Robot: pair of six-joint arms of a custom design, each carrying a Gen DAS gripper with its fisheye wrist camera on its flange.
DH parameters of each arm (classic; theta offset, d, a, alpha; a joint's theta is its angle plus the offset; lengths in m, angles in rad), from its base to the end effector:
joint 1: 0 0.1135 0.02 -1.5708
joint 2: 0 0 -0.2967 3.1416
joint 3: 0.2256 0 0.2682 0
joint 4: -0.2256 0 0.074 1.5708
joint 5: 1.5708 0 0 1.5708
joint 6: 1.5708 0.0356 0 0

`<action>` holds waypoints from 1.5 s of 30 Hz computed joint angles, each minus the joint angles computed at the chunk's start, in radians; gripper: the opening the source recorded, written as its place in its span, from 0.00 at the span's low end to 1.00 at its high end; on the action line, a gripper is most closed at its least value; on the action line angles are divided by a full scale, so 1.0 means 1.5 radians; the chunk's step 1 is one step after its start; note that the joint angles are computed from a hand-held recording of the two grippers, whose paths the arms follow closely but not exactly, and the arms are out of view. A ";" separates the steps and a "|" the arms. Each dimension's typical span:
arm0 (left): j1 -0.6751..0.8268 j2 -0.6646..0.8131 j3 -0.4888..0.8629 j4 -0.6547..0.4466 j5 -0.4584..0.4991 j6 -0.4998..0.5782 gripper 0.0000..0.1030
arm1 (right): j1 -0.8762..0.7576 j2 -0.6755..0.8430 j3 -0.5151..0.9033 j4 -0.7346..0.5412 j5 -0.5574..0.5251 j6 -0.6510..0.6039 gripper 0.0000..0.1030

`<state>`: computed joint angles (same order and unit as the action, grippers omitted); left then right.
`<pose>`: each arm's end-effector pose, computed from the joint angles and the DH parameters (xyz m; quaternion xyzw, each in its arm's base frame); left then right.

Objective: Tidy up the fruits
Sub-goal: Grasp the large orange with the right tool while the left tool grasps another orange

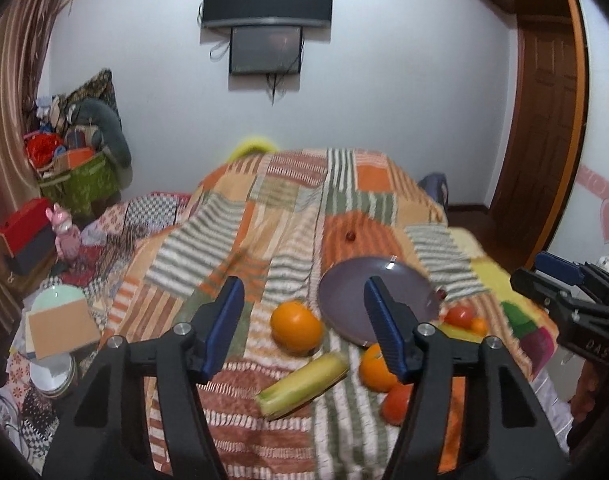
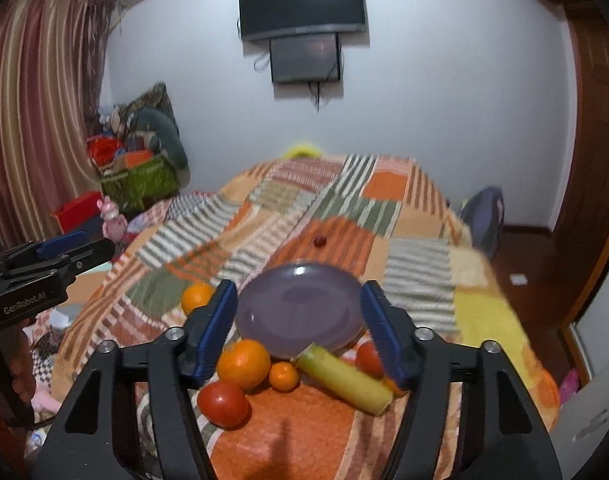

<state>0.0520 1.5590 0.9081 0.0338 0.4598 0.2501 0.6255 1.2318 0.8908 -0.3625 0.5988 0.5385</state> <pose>0.3475 0.0023 0.2382 0.1896 0.8505 -0.1329 0.4723 0.2279 0.1398 0.2955 0.0861 0.8716 -0.0029 0.4825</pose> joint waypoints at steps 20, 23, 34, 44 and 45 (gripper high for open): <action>0.032 0.225 0.136 -0.118 -0.011 0.084 0.50 | -0.079 0.239 0.091 -0.016 -0.258 -0.018 0.46; 0.032 0.241 0.149 -0.125 -0.006 0.087 0.50 | -0.086 0.267 0.107 -0.028 -0.279 -0.030 0.47; 0.037 0.293 0.194 -0.178 0.000 0.096 0.51 | -0.084 0.342 0.151 -0.054 -0.269 -0.078 0.63; 0.020 0.308 0.223 -0.190 -0.015 0.082 0.67 | -0.091 0.325 0.136 -0.034 -0.274 -0.072 0.59; 0.017 0.309 0.226 -0.189 -0.014 0.082 0.68 | -0.094 0.315 0.129 -0.025 -0.277 -0.069 0.59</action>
<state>0.0770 2.0220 1.2469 -0.2501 0.4380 0.3731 0.4847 1.7049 1.0849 -0.4002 0.1832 0.4346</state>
